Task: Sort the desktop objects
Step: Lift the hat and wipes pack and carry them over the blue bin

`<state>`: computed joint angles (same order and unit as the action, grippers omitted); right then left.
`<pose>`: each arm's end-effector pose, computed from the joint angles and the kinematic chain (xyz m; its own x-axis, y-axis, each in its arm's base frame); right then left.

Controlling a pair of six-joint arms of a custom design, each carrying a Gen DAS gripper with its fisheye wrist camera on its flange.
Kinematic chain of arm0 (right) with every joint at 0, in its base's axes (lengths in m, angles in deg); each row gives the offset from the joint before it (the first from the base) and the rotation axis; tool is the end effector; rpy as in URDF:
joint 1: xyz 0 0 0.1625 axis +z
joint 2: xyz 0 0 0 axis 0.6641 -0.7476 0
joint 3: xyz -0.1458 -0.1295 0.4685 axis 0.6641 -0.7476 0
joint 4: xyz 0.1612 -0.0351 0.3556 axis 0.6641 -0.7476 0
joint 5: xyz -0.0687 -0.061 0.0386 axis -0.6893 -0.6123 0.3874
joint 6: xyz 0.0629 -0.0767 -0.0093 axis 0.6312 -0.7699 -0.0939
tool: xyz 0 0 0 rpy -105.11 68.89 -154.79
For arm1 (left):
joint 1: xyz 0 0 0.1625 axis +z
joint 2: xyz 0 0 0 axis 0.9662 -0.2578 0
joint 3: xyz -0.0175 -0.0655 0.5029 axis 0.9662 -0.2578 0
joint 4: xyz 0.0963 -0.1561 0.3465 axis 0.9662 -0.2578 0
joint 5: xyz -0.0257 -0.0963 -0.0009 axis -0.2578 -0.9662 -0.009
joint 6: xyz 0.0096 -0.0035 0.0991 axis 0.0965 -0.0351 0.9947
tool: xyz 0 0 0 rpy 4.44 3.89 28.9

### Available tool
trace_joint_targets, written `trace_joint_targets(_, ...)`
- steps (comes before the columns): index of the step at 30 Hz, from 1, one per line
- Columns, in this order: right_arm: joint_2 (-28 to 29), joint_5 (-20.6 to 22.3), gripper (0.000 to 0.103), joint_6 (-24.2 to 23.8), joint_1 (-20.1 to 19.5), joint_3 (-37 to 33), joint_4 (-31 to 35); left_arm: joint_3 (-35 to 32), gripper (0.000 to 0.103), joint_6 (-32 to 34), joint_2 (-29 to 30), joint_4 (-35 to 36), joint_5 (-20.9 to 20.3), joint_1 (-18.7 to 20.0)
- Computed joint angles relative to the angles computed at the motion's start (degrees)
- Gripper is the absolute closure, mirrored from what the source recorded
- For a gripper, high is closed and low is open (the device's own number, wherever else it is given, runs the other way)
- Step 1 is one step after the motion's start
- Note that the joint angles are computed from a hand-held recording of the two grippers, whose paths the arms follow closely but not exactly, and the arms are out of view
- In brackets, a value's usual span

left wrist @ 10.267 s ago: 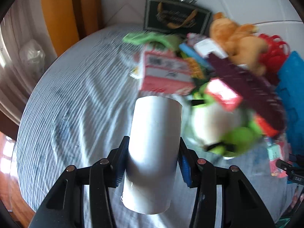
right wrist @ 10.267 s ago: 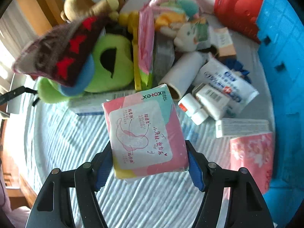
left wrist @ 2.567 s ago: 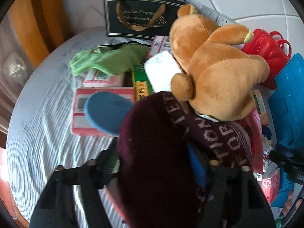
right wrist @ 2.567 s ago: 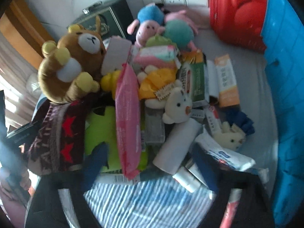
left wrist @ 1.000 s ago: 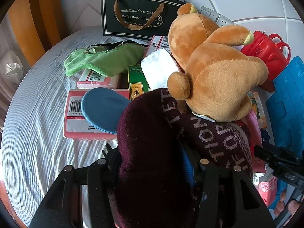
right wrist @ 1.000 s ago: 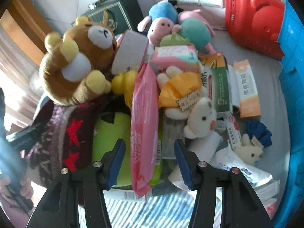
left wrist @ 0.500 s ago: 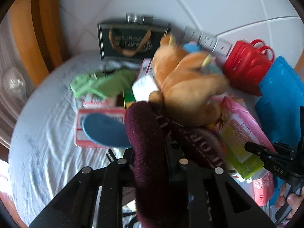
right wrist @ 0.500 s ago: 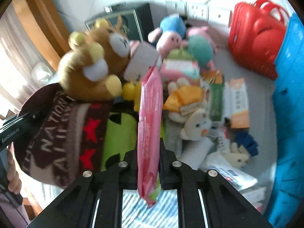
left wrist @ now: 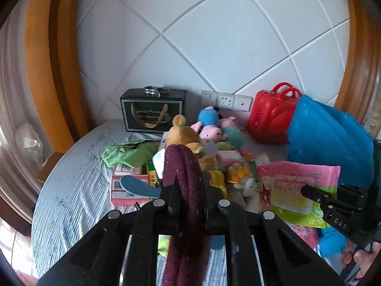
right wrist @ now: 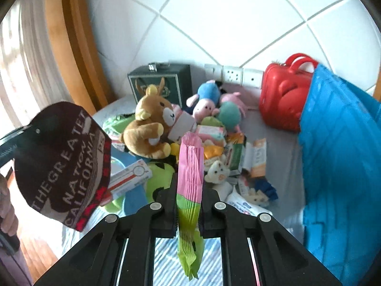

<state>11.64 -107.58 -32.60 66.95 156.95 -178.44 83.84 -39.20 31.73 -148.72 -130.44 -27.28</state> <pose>0.2749 -0.5241 0.2294 -0.6766 -0.4777 0.5603 -0.7029 0.6457 -0.2983 -0.3228 -0.6565 0.2845 -0.7394 0.2580 -0.6218 0.6253 0.6053 -0.4925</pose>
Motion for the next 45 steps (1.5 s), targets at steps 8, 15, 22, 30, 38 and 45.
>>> trace_joint_targets(8, -7.7, 1.72, 0.091, -2.49, 1.21, 5.95, -6.96, 3.24, 0.09, 0.04, -0.55, -3.8, -0.57, -4.28)
trace_joint_targets(15, -14.93, 2.47, 0.091, -4.18, 0.69, 8.07, -10.04, 2.29, 0.09, 1.83, 1.47, -6.18, -2.73, -8.29)
trace_joint_targets(22, -23.15, 3.43, 0.091, -6.62, -2.13, 7.46, -10.11, -3.23, 0.09, 3.26, 6.18, -6.73, -4.26, -12.64)
trace_joint_targets(30, -30.41, 5.0, 0.091, -11.97, -6.71, 0.95, -6.73, -15.02, 0.09, 3.78, 15.24, -4.73, -5.74, -18.03)
trace_joint_targets(38, -32.01, 7.88, 0.091, -16.11, -12.96, -9.39, 1.28, -35.51, 0.09, 4.34, 26.62, 3.75, -6.63, -22.62)
trace_joint_targets(45, -28.88, 7.33, 0.091, -17.03, -17.95, -18.33, 8.6, -58.13, 0.09, 1.63, 39.19, 20.79, -6.1, -23.39)
